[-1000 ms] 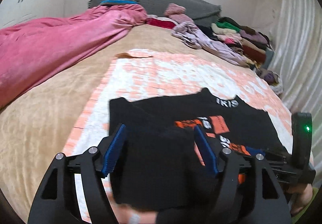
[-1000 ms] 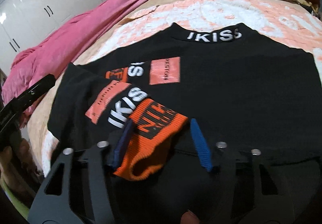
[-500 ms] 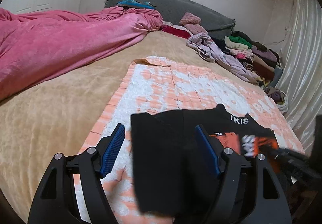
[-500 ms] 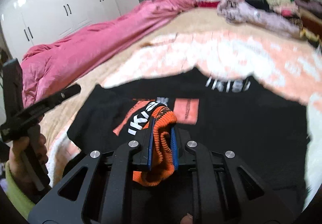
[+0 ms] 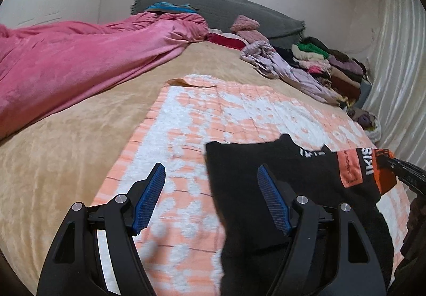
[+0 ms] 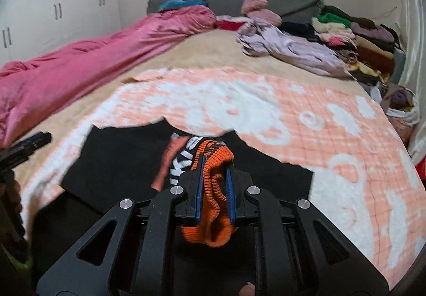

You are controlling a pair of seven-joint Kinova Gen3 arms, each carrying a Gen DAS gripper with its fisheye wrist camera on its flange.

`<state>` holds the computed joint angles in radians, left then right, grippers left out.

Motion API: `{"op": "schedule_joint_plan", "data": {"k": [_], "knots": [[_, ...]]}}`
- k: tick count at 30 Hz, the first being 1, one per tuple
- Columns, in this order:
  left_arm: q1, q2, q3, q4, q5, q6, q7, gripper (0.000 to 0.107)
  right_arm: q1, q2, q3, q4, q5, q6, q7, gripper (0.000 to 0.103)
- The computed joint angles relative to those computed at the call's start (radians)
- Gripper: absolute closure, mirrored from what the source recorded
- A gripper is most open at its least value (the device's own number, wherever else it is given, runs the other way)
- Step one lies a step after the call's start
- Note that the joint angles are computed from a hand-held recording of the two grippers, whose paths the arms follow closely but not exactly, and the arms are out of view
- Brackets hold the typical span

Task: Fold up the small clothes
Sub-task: 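Grasp the stacked orange cuffs with the right gripper and lift, then fold the shirt side with the cuffs over the body, open right gripper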

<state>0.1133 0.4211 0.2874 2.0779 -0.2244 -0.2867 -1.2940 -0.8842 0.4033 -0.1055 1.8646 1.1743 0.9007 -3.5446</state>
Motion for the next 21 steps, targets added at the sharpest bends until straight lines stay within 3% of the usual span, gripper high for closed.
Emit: {"op": "schedule_joint_plan", "data": {"k": [12,21], "knots": [[0.196,0.099,-0.054,-0.102,0.052,0.081,-0.170,0.037,0.016,0.031,0.006,0.040,-0.033,-0.006,-0.021,0.095],[0.161,0.139,0.001,-0.153,0.094,0.183,-0.235,0.037,0.033,0.071,0.029,0.029,-0.106,-0.042,0.023,0.094]]}}
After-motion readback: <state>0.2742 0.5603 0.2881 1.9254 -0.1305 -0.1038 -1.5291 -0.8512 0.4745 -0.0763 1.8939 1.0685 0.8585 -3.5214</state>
